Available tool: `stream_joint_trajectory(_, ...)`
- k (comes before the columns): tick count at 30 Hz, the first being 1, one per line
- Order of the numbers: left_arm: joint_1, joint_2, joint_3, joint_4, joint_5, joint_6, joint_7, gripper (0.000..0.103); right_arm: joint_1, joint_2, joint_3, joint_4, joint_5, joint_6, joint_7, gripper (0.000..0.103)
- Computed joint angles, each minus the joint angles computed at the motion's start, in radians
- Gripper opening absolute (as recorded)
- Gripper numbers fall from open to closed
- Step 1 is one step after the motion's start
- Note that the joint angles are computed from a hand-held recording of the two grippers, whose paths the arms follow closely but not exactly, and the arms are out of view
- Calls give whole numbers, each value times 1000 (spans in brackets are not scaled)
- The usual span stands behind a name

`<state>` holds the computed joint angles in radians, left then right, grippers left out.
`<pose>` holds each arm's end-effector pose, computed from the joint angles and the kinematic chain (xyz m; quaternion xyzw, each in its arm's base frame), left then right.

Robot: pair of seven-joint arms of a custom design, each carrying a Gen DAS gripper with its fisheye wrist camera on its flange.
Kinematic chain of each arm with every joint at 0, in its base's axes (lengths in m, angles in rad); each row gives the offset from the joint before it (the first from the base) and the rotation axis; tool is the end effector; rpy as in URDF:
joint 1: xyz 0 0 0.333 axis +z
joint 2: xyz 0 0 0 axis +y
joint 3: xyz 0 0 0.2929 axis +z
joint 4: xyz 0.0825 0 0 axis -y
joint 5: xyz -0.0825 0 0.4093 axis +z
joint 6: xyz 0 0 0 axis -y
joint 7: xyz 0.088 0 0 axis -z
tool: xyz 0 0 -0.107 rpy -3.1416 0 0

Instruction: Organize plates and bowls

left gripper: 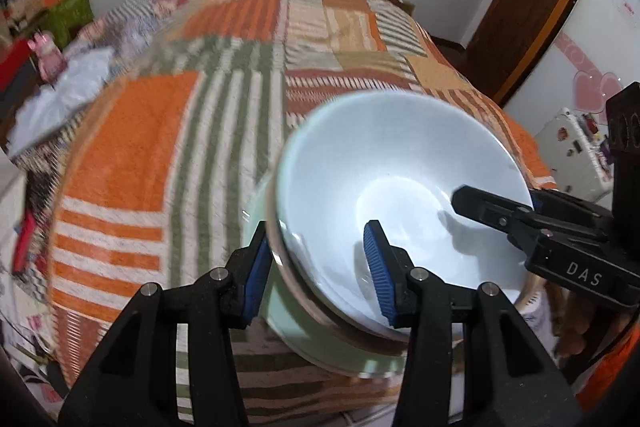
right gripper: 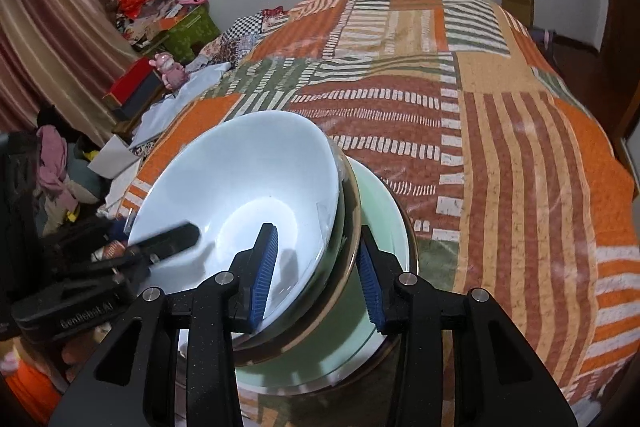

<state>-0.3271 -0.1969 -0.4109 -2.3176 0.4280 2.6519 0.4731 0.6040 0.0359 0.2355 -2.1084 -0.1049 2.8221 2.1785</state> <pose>0.3938 -0.3789 0.4331 -0.6799 0.6678 -0.2639 0.1485 0.4089 0.4620 0.4422 -0.7633 0.5531 -0.0487 0.3302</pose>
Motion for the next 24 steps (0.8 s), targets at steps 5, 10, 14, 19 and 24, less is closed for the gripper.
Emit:
stream_joint_trajectory(5,14,-62,-7,-28,15,-7,-3,46,4,-29,-9,-14,-183,-6,150,37)
stream_joint_trajectory(10,64,-169,-61,-64,93,-9,-74,46,-19,-119,4,-45,-427,5,345,37)
stream_joint_trajectory(14,105,-276,-113,-93,137,14,-116,46,-54,-211,37,-90,-539,46,448,37)
stream_joint_trajectory(19,155,-389,-176,-114,140,39,-141,48,-103,-281,102,-107,-657,71,553,38)
stream_joint_trajectory(24,210,-501,-242,-145,124,67,-166,54,-198,-353,205,-114,-870,84,772,61)
